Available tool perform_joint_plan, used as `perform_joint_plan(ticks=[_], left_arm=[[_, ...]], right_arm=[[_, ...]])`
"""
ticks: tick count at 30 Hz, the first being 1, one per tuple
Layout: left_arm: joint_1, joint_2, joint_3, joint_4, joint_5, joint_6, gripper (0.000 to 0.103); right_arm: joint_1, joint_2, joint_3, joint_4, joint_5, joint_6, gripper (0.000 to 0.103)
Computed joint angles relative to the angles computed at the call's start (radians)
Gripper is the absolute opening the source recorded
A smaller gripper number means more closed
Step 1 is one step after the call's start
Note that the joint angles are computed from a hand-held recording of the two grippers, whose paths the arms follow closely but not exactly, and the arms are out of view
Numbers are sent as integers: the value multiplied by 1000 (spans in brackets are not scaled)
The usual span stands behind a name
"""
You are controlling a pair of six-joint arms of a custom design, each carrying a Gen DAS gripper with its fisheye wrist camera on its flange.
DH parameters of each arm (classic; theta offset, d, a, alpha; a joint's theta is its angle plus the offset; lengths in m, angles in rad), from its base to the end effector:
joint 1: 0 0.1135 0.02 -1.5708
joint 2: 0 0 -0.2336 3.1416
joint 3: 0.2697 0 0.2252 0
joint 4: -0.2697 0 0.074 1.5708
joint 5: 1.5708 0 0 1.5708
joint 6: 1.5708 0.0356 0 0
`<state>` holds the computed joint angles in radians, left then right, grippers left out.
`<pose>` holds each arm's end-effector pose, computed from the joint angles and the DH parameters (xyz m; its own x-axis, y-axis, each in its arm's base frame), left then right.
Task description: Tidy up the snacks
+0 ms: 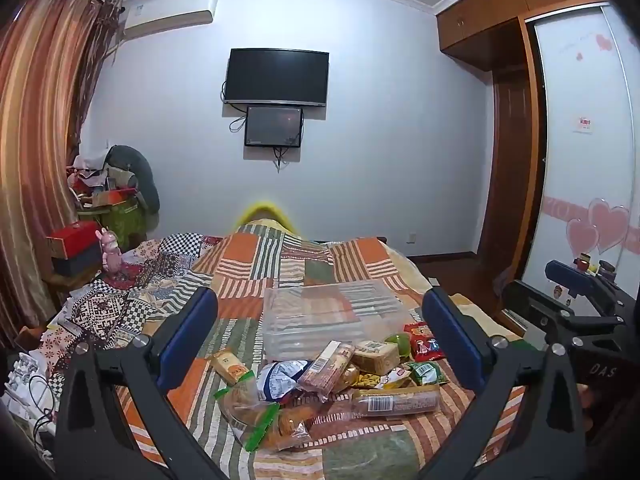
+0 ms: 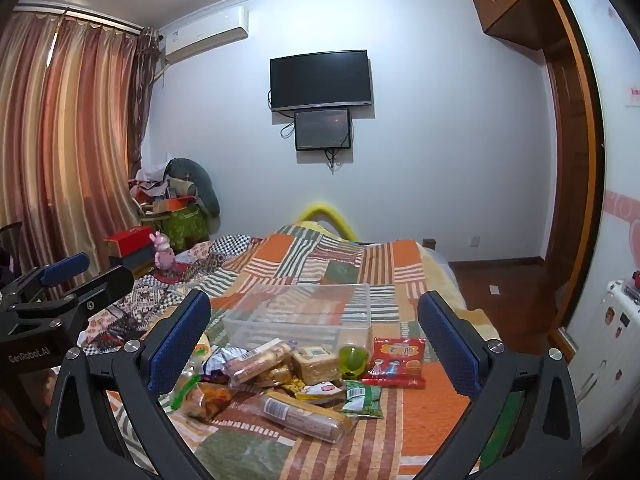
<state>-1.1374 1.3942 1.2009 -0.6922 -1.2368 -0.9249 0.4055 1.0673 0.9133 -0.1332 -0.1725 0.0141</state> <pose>0.1388 -0.2198 0.2943 -0.2328 -0.1203 -0.9651 -0.2317 0.9706 -0.0651 0.2141 0.0985 0.3132 -0.2679 -0.0999 -0.9583 -0.5362 0.8418 0.0621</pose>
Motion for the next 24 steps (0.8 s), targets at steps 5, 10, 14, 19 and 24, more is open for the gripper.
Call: perform_joint_plan(ticks=[5,10,14,19,24], left_arm=[[2,-5,-1,-3,4,2,103],[1,0,2,-3,2,-1,103],[1,-1,1,2,4,6,103],[2,3,5,3,6,6,103],[3,12,13,2,10,3,103]], right_arm=[[5,-6,-6,3,7,1,103],[2,-10,-8,9,4,2,103],[3,-7,-6,13,5,2,103],[6,-10,-9,16,7,4,103],[11,-22,-16,19,13,7,103]])
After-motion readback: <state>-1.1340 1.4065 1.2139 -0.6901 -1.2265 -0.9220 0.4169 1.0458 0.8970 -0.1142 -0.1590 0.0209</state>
